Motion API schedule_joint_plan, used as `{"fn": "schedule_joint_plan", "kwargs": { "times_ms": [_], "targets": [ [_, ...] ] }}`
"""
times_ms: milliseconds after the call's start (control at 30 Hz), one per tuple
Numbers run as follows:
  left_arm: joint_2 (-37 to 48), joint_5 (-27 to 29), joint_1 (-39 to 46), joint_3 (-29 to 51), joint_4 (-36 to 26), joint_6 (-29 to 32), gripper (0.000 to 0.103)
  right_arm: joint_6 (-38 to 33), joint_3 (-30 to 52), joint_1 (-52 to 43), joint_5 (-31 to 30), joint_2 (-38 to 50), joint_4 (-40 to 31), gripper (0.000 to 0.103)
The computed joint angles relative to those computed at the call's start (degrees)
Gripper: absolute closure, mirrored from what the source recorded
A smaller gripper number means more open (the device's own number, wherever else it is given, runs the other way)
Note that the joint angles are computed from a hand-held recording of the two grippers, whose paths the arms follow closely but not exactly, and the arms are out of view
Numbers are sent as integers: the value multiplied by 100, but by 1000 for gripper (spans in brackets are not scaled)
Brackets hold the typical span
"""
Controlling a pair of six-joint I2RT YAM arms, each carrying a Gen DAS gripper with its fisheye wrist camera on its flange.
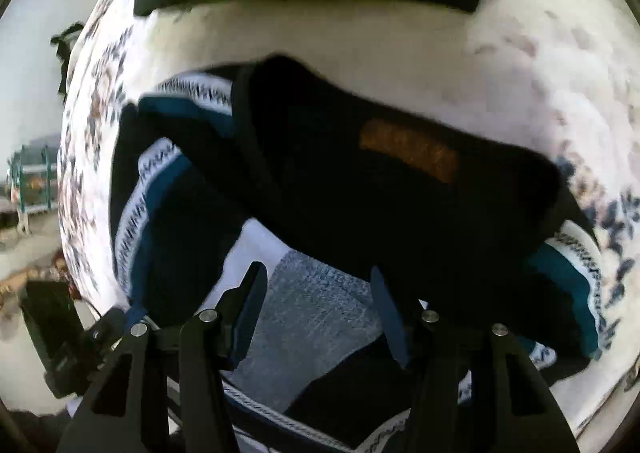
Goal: Fold small clothes
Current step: 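Release the folded side and reposition both tools over the sweater hem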
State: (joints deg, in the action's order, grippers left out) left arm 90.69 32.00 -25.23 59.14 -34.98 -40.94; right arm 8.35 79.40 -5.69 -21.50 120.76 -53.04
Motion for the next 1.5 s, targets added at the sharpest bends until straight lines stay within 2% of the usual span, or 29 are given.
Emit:
{"fn": "schedule_joint_plan", "kwargs": {
  "times_ms": [33,100,133,267,367,433,500,533,567,600,633,667,700,733,767,867,933,967,1033,1067,1133,1233,1267,1333,1400,1433,1467,1500],
  "targets": [
    [110,-136,-55,102,-87,23,98,-16,-45,40,14,23,80,48],
    [-31,-305,-69,43,-28,1,98,-36,-380,157,245,-158,531,86],
    [-116,-312,-65,-2,-23,58,98,49,-502,163,340,-250,700,99],
    [-376,-355,-8,-59,-185,423,99,304,-838,13,541,-613,1187,101],
    [-227,-245,22,45,-276,524,98,382,-633,-86,449,-477,1013,101],
    [-80,-300,-38,271,-503,570,94,417,-379,-256,133,-298,603,100],
    [-60,-422,-92,565,-903,821,94,525,-512,-550,-233,-626,407,96],
    [-99,-669,-175,712,-1163,977,85,609,-749,-812,-324,-1052,365,93],
    [-139,-1195,-348,961,-1547,1197,70,679,-958,-1066,-408,-1438,284,84],
    [-213,-1396,-408,1029,-1686,1350,61,778,-1149,-1266,-469,-1799,194,77],
    [-365,-1522,-460,1005,-1709,1474,49,783,-1390,-1601,-517,-2274,9,62],
    [-536,-1720,-527,974,-1715,1583,38,714,-1637,-1979,-516,-2824,-293,55],
    [-686,-2005,-635,974,-1759,1721,31,602,-1780,-2266,-498,-3191,-590,54],
    [-802,-2202,-731,975,-1799,1863,15,488,-1921,-2567,-446,-3573,-935,54],
    [-900,-2335,-809,965,-1831,1979,5,331,-2068,-2922,-353,-3989,-1321,54],
    [-1093,-2758,-1073,932,-1913,2189,4,-606,-2419,-4396,-38,-5069,-2499,50],
    [-1287,-3011,-1384,856,-2028,2172,4,-1200,-2632,-5283,-93,-5331,-2825,49],
    [-1436,-3159,-1600,771,-2114,2080,4,-1651,-2700,-5902,-92,-5193,-2878,49],
    [-1667,-3367,-2029,604,-2246,1793,4,-2081,-2813,-6438,-128,-4853,-2653,49],
    [-1771,-3610,-2512,485,-2386,1362,4,-2363,-2820,-6669,-160,-4410,-2330,49],
    [-1815,-3804,-3204,368,-2592,671,4,-2491,-2769,-6608,-384,-3622,-1699,49],
    [-1678,-4245,-4575,372,-3166,-840,4,-2311,-2581,-6170,-914,-2314,-709,50],
    [-1589,-4393,-5098,429,-3403,-1547,4,-2204,-2470,-5971,-1096,-1879,-413,49],
    [-1388,-4519,-5733,552,-3714,-2478,4,-2088,-2190,-5713,-1471,-1073,-35,50],
    [-1194,-4461,-6374,597,-3831,-3520,4,-2284,-1953,-5478,-1871,-490,50,52],
    [-1129,-4421,-6537,612,-3844,-3779,4,-2414,-1910,-5322,-1887,-363,141,77],
    [-1053,-4358,-6721,622,-3822,-4050,4,-2423,-1912,-5121,-1508,-391,297,97],
    [-971,-4299,-6914,637,-3776,-4283,4,-2475,-1962,-5035,-1295,-509,431,97]
  ]
}}
